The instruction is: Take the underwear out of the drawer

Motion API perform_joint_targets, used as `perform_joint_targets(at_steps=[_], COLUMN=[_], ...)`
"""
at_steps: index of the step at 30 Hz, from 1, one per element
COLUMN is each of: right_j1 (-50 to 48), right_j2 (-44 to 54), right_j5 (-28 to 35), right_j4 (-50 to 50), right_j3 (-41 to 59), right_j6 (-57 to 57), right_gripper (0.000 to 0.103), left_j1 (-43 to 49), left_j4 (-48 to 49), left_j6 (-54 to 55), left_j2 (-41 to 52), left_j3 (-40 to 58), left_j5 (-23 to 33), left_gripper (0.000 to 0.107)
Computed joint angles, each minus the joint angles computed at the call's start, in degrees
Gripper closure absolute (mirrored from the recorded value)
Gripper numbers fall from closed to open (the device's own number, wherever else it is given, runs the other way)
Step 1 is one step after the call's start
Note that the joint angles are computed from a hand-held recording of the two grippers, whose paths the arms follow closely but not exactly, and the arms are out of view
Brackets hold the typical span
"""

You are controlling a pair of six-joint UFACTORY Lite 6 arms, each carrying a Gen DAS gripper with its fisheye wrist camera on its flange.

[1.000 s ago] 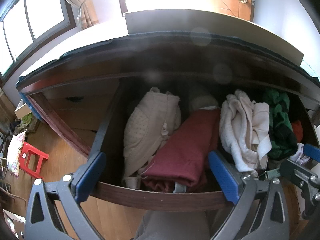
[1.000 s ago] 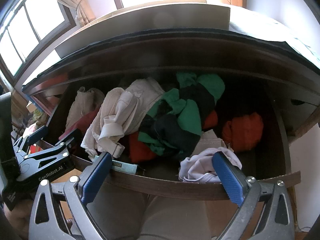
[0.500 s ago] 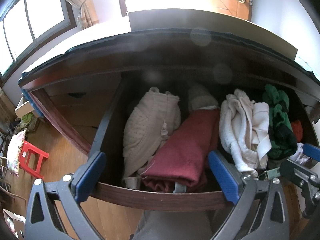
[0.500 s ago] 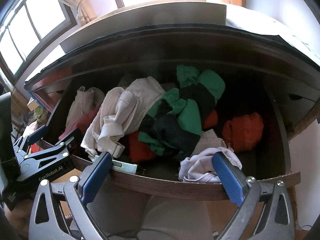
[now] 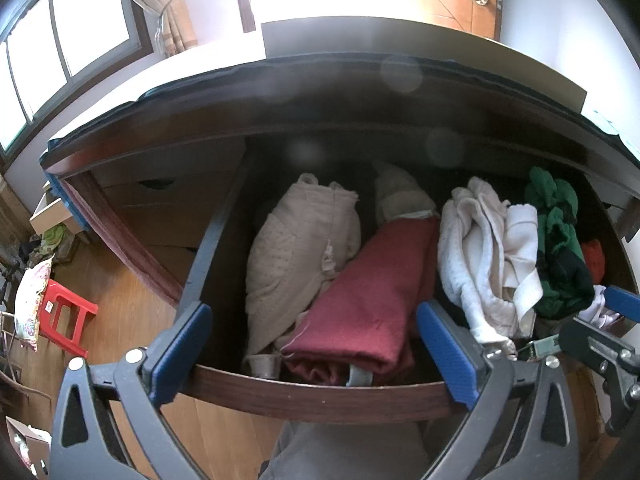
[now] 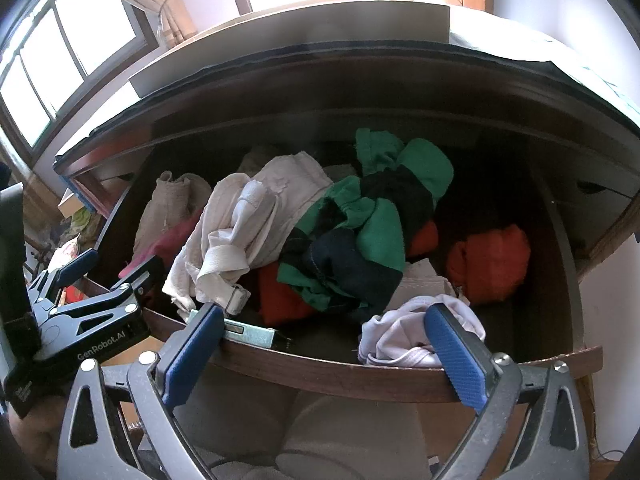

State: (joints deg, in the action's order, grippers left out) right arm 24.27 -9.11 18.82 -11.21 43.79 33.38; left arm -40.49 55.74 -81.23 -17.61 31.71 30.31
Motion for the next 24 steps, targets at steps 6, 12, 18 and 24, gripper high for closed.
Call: perform_joint_targets(at_steps=[6, 12, 18, 24], right_j1=[-0.7, -1.4, -2.1, -3.0], right_j2=[0.1, 0.4, 0.6, 0.9], right_j5=[0.1, 0.2, 0.1, 0.6], right_j4=[3.0, 5.4, 8.8, 13.3], right_j3=[0.1, 0.5, 0.6, 1.0], right_j6=[-3.5, -6.4, -10.4, -15.7], right_gripper=[0.001, 0.001, 0.001, 0.001], left_j1=[-0.2, -0.3, -0.3, 0.0], left_j4=[0.0, -0.4, -0.9, -1.7], left_j6=[-0.2, 0.0, 0.5, 1.5], left_j2=[0.0, 0.0, -0.1, -0.3], left_j3=[-0.1, 0.0, 0.1, 0.4], left_j5=[0.2, 0.3, 0.5, 0.8], left_gripper=[0.004, 0.004, 0.004, 0.004])
